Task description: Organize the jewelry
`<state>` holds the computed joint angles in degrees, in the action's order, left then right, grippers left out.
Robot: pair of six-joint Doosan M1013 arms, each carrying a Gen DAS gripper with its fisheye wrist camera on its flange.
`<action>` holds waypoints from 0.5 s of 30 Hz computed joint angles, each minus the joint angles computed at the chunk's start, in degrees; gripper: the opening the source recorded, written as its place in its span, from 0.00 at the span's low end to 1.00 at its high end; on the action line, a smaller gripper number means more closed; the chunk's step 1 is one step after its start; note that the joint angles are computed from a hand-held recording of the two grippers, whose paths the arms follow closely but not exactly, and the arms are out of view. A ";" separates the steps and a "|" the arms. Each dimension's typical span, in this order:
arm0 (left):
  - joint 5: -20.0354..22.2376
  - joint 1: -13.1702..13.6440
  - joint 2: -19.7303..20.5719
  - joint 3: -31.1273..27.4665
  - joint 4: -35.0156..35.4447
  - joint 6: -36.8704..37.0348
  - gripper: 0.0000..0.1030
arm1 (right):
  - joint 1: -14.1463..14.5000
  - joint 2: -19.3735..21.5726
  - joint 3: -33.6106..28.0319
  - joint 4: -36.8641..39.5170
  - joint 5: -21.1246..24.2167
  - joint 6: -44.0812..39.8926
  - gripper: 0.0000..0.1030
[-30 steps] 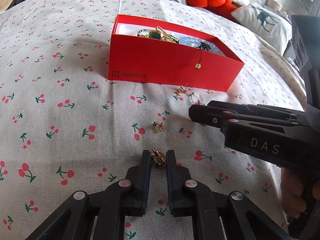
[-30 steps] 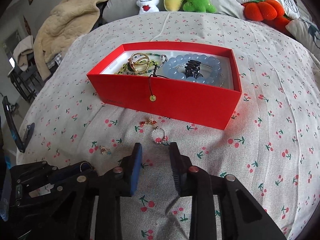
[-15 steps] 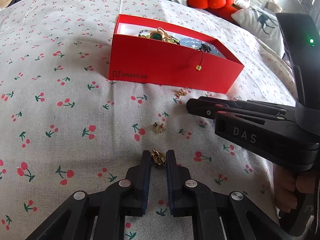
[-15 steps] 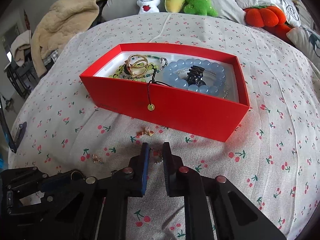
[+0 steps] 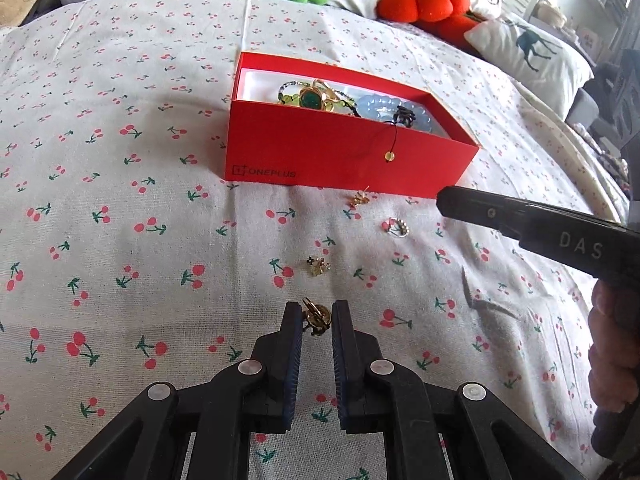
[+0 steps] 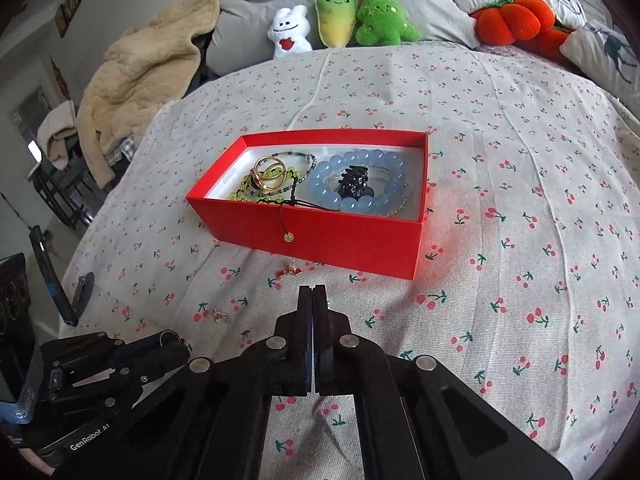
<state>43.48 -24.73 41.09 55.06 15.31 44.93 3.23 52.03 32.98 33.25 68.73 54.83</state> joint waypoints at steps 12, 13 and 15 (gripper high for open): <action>1.67 -0.05 0.38 -0.84 0.09 -0.10 0.09 | 1.32 -1.12 3.51 -4.86 -4.05 -0.83 0.57; 1.76 -0.02 0.47 -0.92 0.04 -0.05 0.09 | 1.55 -0.73 3.07 -5.60 -3.83 -0.66 0.57; 1.94 0.02 0.64 -1.04 -0.13 0.17 0.09 | 1.98 0.39 1.50 -7.43 -2.47 0.68 0.56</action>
<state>45.42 -24.71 41.73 54.02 15.17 45.10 5.22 52.41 34.48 25.83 66.26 55.52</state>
